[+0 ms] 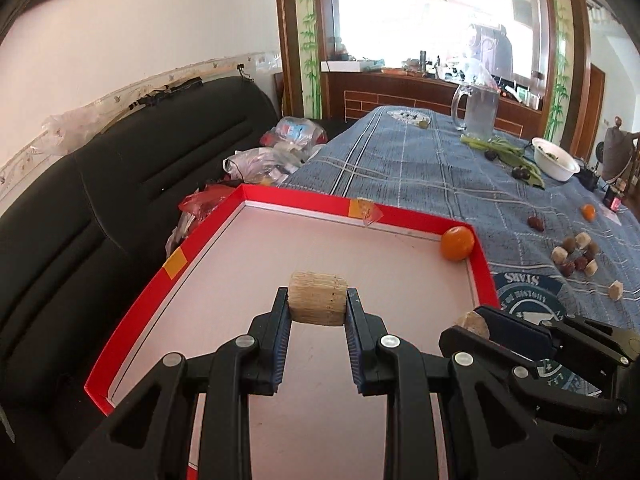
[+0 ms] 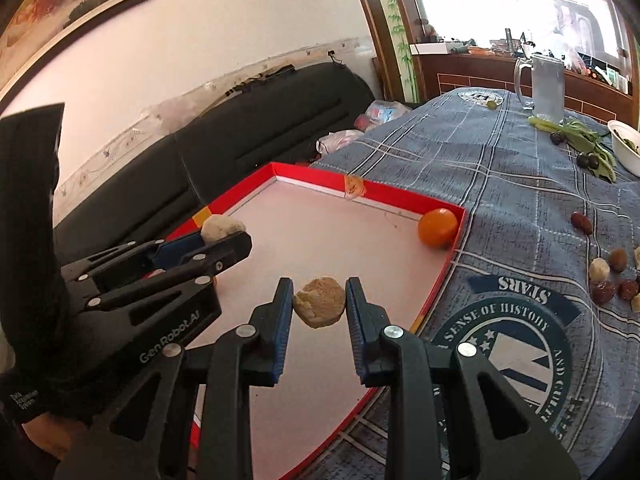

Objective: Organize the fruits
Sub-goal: 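Carry the pastry and cake cube over the red tray and release both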

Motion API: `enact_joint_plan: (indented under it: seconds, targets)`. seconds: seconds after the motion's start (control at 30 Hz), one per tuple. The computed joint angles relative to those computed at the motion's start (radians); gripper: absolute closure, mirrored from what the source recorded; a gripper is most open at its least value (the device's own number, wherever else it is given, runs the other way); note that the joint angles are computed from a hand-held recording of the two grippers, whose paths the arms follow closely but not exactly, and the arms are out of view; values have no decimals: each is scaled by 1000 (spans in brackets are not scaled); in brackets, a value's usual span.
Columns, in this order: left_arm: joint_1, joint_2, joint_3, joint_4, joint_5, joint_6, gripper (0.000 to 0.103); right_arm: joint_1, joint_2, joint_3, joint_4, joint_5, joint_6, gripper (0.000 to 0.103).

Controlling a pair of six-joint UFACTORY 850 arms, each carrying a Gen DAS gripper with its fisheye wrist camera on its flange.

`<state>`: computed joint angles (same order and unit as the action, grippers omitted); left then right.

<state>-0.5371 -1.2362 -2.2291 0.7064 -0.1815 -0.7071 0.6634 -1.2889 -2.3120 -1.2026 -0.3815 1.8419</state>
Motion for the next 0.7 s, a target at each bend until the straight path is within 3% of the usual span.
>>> enact_joint_plan:
  seconds: [0.33,0.57,0.7]
  targets:
    - [0,-32,-46,-18,-74,27,76,-7,-47,-65,200,1,-189,74]
    - [-8,-20,-28,165,-101,-150,39,-9,-23,-22,162,16,-150,74]
    - [-16,-11,-18,227,-105,-201,36,-11,39,87,-25,43,51,73]
